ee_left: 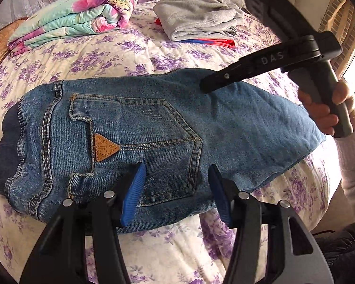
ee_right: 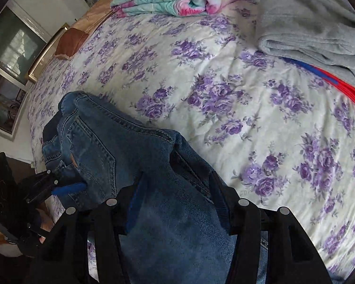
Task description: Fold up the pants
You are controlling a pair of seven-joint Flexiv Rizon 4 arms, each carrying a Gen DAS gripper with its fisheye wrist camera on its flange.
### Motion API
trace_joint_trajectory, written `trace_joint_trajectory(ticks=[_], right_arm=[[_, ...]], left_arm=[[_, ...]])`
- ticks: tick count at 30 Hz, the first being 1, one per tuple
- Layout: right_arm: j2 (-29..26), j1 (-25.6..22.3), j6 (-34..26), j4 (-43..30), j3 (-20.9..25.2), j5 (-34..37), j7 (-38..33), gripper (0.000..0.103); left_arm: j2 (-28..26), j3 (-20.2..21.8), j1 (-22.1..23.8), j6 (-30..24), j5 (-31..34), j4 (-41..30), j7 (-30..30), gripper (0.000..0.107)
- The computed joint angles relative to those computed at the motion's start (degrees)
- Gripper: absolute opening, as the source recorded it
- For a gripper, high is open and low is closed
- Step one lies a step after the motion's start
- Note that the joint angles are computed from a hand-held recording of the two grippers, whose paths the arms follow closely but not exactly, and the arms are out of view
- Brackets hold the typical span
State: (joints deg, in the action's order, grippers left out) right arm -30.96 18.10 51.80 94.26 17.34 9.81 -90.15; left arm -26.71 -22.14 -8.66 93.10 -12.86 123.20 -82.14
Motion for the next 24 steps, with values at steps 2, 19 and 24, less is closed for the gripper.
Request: trace_joint_trajectory(ticks=[2, 19, 24], right_arm=[[-0.6, -2.8, -3.3, -1.5, 3.1, 3.7, -4.9, 0.057], [-2.8, -1.5, -1.5, -6.8, 0.9, 9.2, -14.9, 0.009], [-5.1, 7.1, 4.7, -2.6, -6.5, -5.9, -2.8, 0.009]], left_arm=[[0.0, -0.6, 0.5, 0.1, 0.1, 0.1, 0.2, 0.053], [-0.7, -4.2, 4.3, 0.6, 0.9, 0.5, 0.0, 0.053], [-0.6, 4.5, -3.8, -0.6, 1.2, -1.7, -2.0, 0.053]])
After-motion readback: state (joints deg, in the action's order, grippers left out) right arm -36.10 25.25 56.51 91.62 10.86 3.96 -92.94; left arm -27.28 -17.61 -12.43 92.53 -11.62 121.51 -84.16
